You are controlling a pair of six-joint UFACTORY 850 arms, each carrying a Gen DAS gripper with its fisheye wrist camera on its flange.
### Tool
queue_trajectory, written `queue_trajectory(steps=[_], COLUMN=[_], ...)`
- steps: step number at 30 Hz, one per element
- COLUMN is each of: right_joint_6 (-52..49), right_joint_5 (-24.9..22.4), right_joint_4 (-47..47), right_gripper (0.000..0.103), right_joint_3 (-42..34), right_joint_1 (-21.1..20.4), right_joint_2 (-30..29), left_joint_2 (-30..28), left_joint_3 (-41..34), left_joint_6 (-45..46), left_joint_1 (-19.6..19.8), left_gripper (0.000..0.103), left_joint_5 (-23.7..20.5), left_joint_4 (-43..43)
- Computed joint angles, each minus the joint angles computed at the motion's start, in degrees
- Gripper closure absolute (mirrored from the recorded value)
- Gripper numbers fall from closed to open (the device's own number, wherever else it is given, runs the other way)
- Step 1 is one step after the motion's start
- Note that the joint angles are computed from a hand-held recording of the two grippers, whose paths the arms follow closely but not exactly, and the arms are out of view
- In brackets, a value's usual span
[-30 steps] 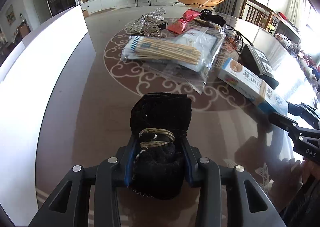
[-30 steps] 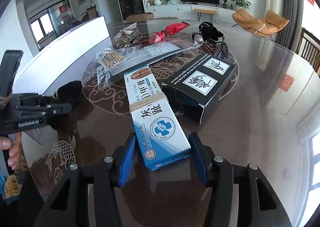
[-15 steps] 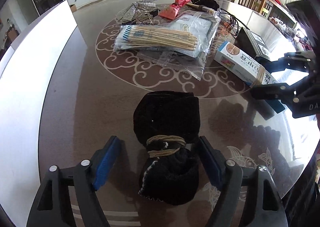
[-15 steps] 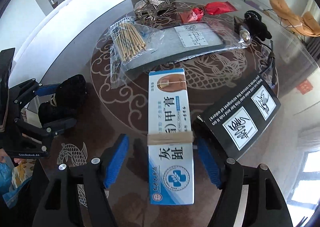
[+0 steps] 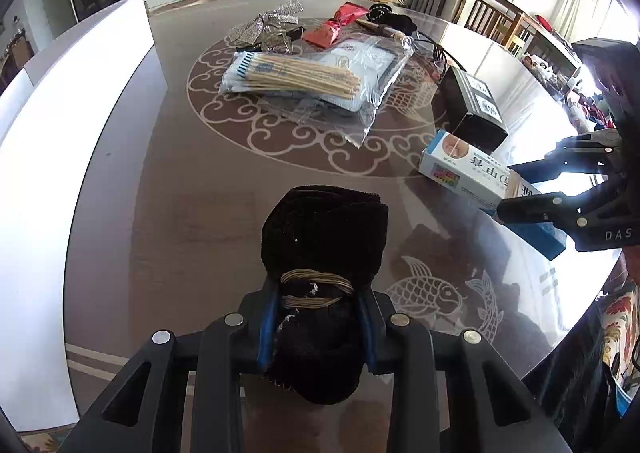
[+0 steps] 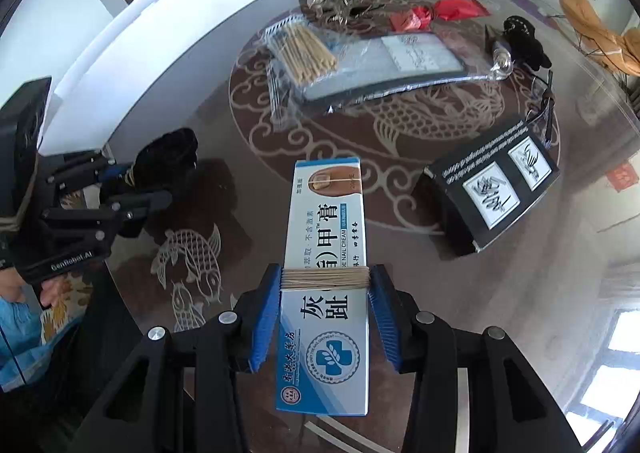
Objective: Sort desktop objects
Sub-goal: 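Lift the pouch and the nail cream box and carry both toward the cardboard tray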
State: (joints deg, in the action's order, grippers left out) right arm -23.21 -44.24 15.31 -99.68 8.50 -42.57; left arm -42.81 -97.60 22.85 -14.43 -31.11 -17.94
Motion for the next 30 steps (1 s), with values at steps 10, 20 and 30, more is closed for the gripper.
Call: queue_trajectory(steps=[10, 20, 30], right_joint_6=[3.12, 0.50, -0.51], right_joint_5=[-2.66, -0.08, 1.02], right_joint_4=[-6.39, -0.84, 3.43], right_gripper=[0.033, 0.061, 0.061], right_joint_3=[-3.73, 0.20, -2.44], right_joint_1=[1.48, -0.24, 0.54], right_joint_2=[-2.54, 2.18, 1.43], left_joint_2=[-0.97, 1.62, 7.52], left_joint_3=[-0.79, 2.80, 4.32], left_joint_6=[-1.01, 5.46, 11.01], left_joint_1=[-0.56, 1.04, 6.44], left_gripper=[0.067, 0.071, 0.071], left_joint_5=[-0.80, 3.15, 4.98], left_joint_4=[3.35, -7.45, -17.21])
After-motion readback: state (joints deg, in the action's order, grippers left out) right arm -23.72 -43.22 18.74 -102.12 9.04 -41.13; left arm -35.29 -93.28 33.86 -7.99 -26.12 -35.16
